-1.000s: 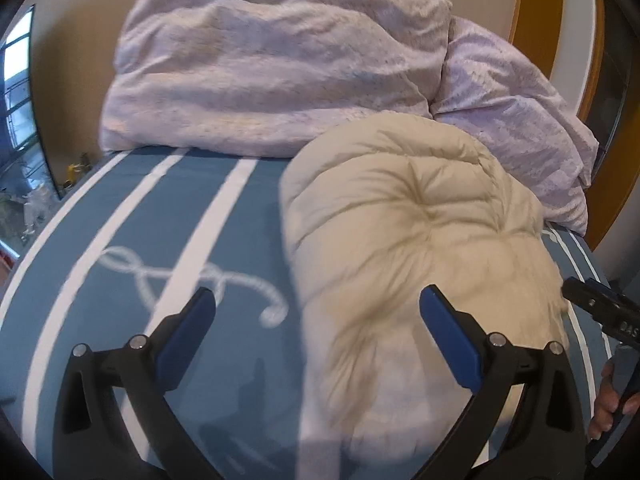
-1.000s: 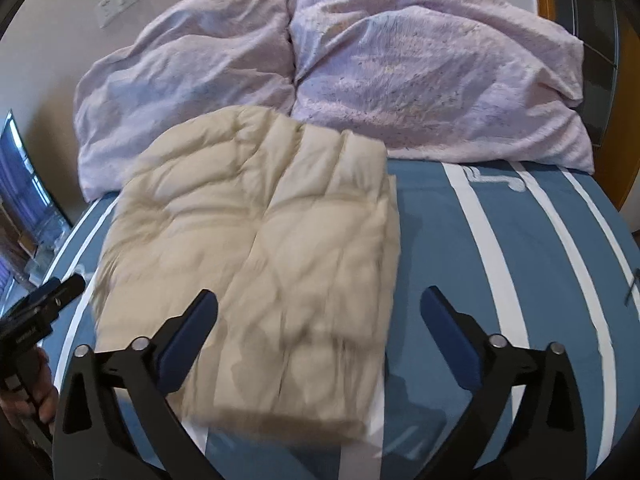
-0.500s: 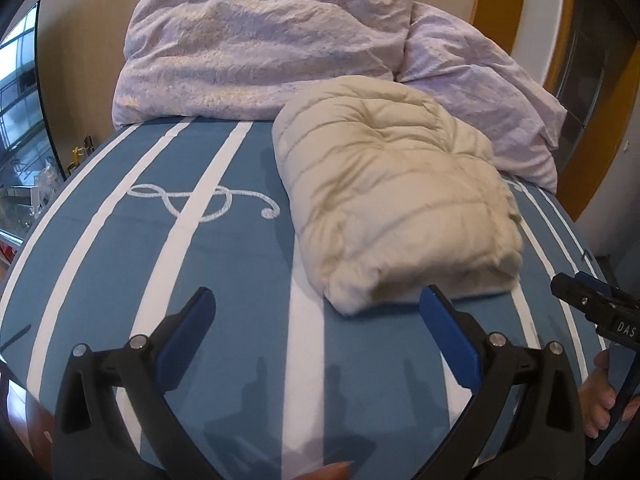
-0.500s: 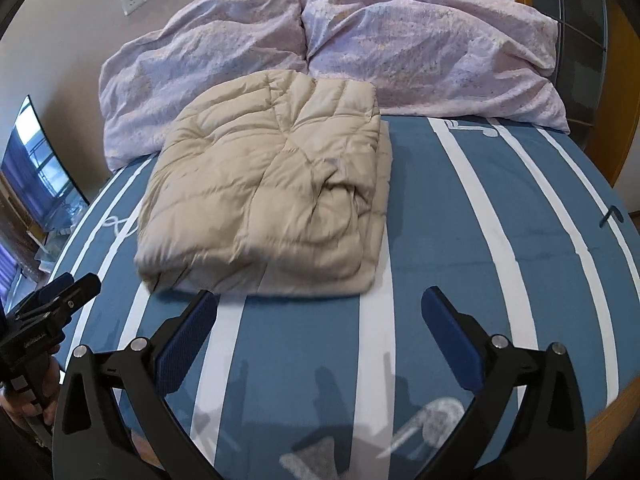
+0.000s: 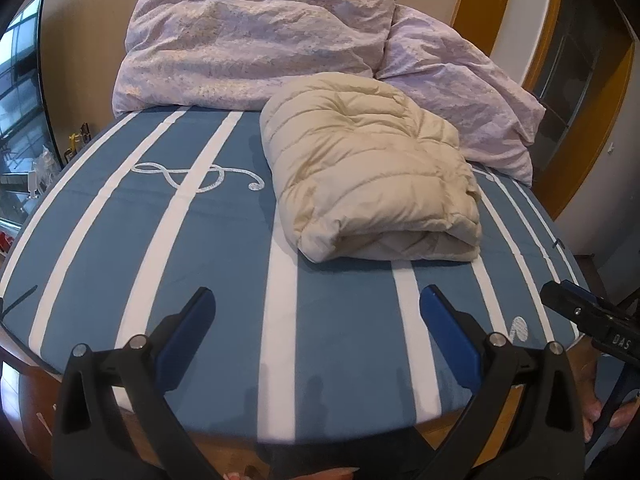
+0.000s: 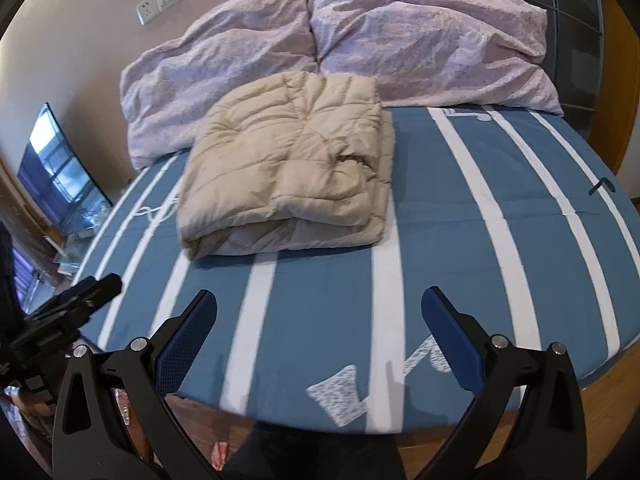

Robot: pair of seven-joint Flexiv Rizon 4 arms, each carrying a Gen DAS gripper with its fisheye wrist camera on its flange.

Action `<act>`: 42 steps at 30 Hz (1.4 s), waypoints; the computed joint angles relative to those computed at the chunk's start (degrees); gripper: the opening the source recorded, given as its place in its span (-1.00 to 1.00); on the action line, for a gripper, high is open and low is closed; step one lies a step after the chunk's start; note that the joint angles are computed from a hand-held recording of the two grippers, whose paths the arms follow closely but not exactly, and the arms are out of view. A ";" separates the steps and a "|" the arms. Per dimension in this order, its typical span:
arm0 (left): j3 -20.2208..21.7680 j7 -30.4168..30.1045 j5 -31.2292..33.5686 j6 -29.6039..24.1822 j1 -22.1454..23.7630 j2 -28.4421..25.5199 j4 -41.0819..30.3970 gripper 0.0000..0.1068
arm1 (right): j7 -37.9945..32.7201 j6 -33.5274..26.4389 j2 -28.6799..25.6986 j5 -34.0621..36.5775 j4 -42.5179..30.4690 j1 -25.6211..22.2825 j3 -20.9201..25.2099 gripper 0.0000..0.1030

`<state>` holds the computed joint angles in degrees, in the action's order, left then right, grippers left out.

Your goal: Fold large clothes

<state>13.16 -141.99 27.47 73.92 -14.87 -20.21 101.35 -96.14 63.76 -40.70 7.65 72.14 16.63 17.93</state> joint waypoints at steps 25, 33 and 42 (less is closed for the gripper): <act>-3.32 7.00 -7.41 4.40 1.13 2.76 4.90 0.89 | -8.78 -2.53 3.16 7.75 1.28 -2.36 3.73 0.97; -2.61 7.48 -7.98 4.67 0.20 2.54 4.77 0.89 | -9.27 -2.83 3.47 8.97 1.20 -2.07 3.06 0.97; -2.98 8.44 -8.48 5.21 0.11 2.98 5.00 0.89 | -10.43 -3.05 3.98 9.87 1.45 -2.27 3.28 0.97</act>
